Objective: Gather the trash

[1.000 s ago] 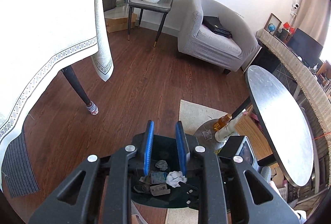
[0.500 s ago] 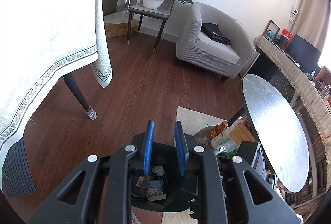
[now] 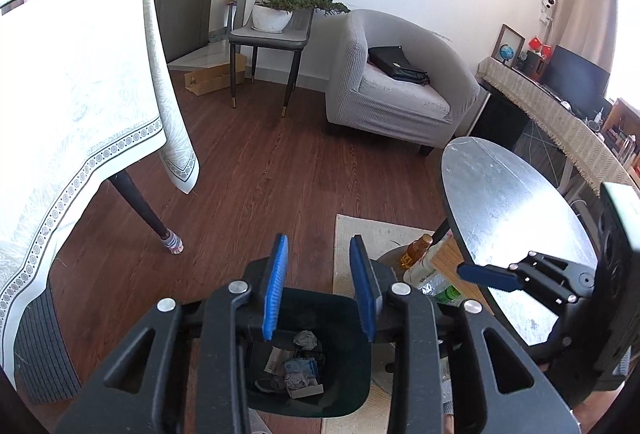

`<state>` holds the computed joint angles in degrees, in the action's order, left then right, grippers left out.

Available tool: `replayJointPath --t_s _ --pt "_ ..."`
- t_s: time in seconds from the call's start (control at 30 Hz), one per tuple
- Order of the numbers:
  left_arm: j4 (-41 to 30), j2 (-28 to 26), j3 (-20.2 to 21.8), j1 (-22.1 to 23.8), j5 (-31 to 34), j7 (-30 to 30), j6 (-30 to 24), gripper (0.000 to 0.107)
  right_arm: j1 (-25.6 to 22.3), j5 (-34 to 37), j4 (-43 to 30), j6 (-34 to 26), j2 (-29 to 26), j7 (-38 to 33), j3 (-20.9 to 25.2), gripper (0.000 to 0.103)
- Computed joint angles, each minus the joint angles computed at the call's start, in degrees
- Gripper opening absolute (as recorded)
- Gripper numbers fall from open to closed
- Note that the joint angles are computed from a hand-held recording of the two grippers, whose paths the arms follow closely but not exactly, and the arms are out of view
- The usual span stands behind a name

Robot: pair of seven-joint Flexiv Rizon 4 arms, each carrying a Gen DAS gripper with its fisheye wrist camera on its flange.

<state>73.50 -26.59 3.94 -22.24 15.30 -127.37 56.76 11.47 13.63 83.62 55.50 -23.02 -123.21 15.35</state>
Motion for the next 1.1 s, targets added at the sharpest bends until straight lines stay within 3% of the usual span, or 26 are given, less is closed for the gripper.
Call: replayJointPath --t_s 0.07,0.2,0.4,0.6,0.77,0.9,1.1 --pt "-1.06 -0.42 0.39 -0.87 1.41 0.07 -0.67 0.040 -1.35 1.36 0.57 1.23 1.15 -0.13 -0.18 0.057" --pt "-0.98 -0.50 0.74 -2.24 3.20 -1.59 1.60 0.057 -3.85 3.19 2.43 3.77 3.18 0.82 -1.45 0.057" --pt "-2.42 -0.46 1.86 -6.01 7.92 -4.50 -0.31 0.066 -7.96 6.08 5.53 7.89 6.47 2.27 -3.02 0.054" --pt "-2.16 1.26 3.34 -9.88 14.65 -11.35 -1.32 0.089 -11.25 7.91 11.87 12.97 10.74 5.09 -5.28 0.054" --pt "-2.48 2.37 2.20 -11.96 19.87 -13.29 -5.94 0.094 -13.38 9.87 16.80 14.78 14.32 5.03 -6.35 0.088" --pt "-1.41 2.93 0.49 -11.78 20.63 -12.82 -7.03 0.096 -13.26 9.12 20.74 16.84 16.22 4.56 -7.52 0.091" --pt "-2.30 3.05 0.11 -12.88 23.71 -14.29 -9.83 0.096 -13.72 14.97 21.20 16.13 17.98 -0.81 -7.79 0.094"
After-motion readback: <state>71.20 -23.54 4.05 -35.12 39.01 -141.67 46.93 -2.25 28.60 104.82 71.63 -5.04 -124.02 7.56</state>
